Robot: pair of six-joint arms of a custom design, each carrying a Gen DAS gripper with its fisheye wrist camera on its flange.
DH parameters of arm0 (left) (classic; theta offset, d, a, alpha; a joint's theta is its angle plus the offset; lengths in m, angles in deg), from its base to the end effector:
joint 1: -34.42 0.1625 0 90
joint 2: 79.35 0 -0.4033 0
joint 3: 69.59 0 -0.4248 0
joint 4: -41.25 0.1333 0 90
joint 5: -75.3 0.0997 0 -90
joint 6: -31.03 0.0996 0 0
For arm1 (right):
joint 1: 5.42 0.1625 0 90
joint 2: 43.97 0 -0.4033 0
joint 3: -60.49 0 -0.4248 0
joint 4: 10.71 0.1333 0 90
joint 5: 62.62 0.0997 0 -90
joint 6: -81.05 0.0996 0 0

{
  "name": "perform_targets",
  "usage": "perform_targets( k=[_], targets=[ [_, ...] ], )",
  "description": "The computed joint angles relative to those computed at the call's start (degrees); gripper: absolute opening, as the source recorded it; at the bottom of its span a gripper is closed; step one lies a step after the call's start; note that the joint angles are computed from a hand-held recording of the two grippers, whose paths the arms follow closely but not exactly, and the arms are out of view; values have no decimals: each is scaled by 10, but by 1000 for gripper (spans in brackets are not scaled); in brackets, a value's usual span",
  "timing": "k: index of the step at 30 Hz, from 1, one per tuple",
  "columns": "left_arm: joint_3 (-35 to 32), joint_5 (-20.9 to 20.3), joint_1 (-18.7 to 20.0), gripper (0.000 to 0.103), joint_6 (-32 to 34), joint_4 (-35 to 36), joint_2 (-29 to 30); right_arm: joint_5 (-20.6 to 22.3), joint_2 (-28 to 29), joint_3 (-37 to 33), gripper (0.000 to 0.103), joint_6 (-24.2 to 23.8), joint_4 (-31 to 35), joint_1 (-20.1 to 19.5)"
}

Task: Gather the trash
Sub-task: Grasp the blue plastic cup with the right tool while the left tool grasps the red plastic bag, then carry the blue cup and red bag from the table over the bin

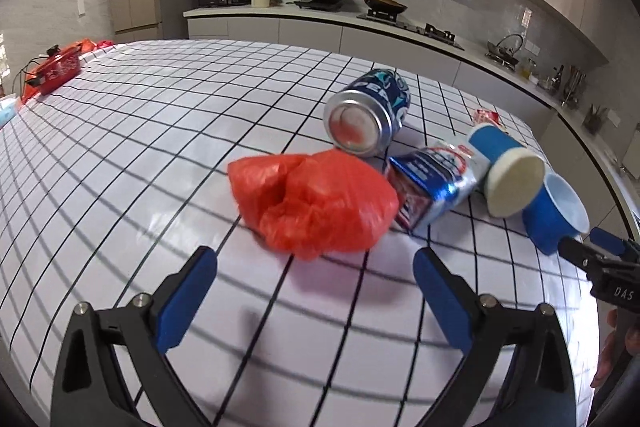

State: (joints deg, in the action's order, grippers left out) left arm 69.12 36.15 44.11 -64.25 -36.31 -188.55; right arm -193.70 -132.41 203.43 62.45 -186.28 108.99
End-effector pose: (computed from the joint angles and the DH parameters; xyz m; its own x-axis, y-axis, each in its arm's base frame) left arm -0.2299 -0.2528 0.2207 -0.7673 -0.1900 -0.6126 0.3356 0.6951 -0.6358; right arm 0.2196 -0.3196 0.2070 -0.6705 -0.2513 0.6981 -0.5991 0.7384 -0.3096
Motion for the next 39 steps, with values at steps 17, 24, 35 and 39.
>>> perform_targets(
  k=[17,24,35,39],
  targets=[
    [16,12,88,69,169,-175,-9,7,66,-34,82,1,-28,-15],
    [26,14,81,38,190,-193,-24,23,57,-32,78,2,-19,-21],
    [39,22,22,35,125,-124,-68,26,29,-12,78,-12,-36,-3],
    [38,22,-7,34,88,-87,-82,25,12,-5,78,-14,-23,5]
  ],
)
